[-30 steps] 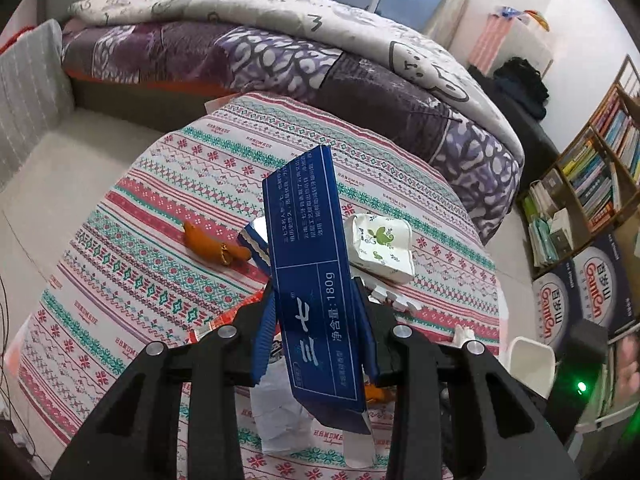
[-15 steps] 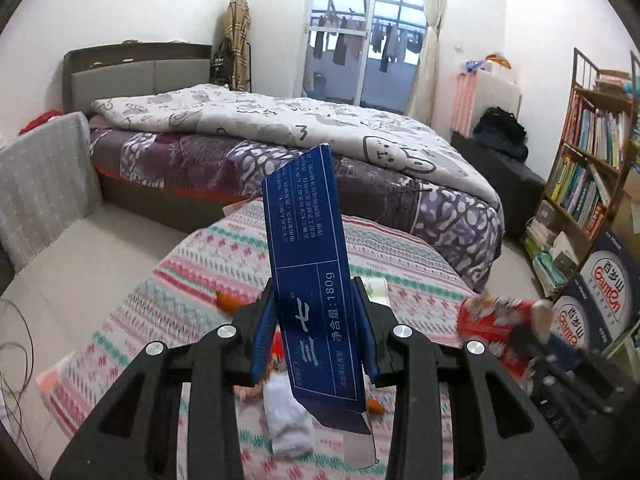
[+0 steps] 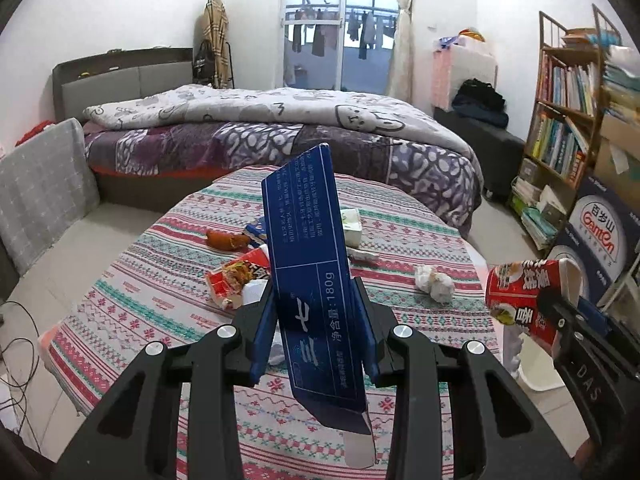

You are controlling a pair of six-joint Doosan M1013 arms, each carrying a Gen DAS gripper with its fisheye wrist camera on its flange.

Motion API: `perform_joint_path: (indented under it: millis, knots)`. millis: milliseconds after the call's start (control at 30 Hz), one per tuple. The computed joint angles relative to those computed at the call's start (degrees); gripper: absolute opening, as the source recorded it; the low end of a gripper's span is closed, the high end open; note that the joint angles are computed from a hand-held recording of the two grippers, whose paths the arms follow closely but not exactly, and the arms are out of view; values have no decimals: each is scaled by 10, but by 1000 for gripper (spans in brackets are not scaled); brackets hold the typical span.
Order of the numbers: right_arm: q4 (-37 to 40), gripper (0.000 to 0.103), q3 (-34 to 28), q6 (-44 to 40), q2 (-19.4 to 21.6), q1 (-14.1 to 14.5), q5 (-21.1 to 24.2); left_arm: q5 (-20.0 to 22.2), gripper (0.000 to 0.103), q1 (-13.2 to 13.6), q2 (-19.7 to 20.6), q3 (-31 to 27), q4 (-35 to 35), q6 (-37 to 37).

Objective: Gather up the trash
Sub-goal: 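Carry the white paper cup with the right tool over the white bin and release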

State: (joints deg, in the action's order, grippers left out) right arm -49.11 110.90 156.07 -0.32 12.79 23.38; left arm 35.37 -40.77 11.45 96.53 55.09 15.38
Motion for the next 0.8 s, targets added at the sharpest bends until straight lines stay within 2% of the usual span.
perform_joint_path:
  millis: [433, 800]
  knots:
    - [-26, 28, 15, 30, -4, -4, 7, -7, 36, -6, 9, -4, -5, 6]
    - [1, 28, 14, 12, -4, -10, 11, -15, 36, -9, 14, -8, -13, 15]
